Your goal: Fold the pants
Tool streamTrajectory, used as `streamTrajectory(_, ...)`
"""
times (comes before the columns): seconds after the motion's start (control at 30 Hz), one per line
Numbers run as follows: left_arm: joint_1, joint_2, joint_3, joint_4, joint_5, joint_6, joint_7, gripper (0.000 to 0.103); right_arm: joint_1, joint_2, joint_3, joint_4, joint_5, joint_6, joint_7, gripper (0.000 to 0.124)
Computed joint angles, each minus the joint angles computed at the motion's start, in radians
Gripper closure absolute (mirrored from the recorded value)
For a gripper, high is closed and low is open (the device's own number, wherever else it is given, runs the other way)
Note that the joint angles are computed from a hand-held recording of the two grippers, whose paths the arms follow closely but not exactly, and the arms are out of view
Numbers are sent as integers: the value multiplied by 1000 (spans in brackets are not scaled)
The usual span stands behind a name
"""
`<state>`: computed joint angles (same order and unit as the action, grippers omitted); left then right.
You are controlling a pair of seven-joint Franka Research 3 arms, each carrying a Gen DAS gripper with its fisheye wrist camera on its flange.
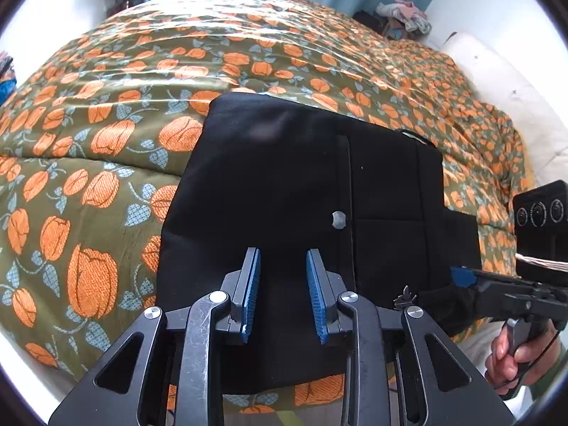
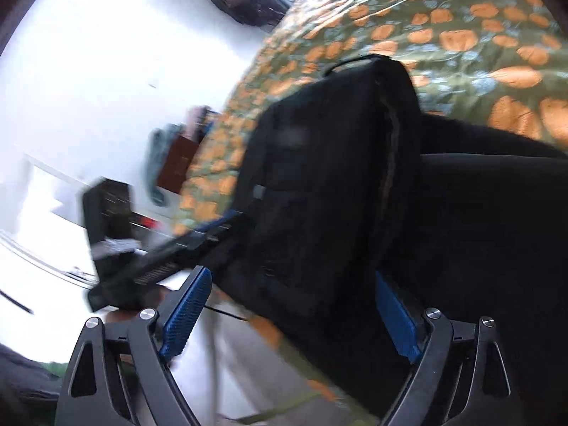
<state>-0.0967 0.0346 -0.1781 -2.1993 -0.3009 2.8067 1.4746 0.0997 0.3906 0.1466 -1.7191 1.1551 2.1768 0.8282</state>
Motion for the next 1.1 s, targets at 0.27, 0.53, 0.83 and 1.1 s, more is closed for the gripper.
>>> streamTrajectory(0.27, -3, 2, 2, 9, 45, -9, -34, 69, 73, 23, -6, 18, -183, 123, 137, 60)
streamTrajectory(0.53, 30, -107, 48, 19, 160, -41, -172, 43, 16, -108, 17, -47, -6, 134, 31, 102)
streamTrajectory(0.83, -15, -136, 70, -17, 94, -31, -130, 39, -13, -294, -98, -158, 100, 63, -46, 102)
streamTrajectory(1.1, -54, -123, 38, -1, 79, -63, -77, 39, -61, -389, -194, -277, 46, 77, -19, 103)
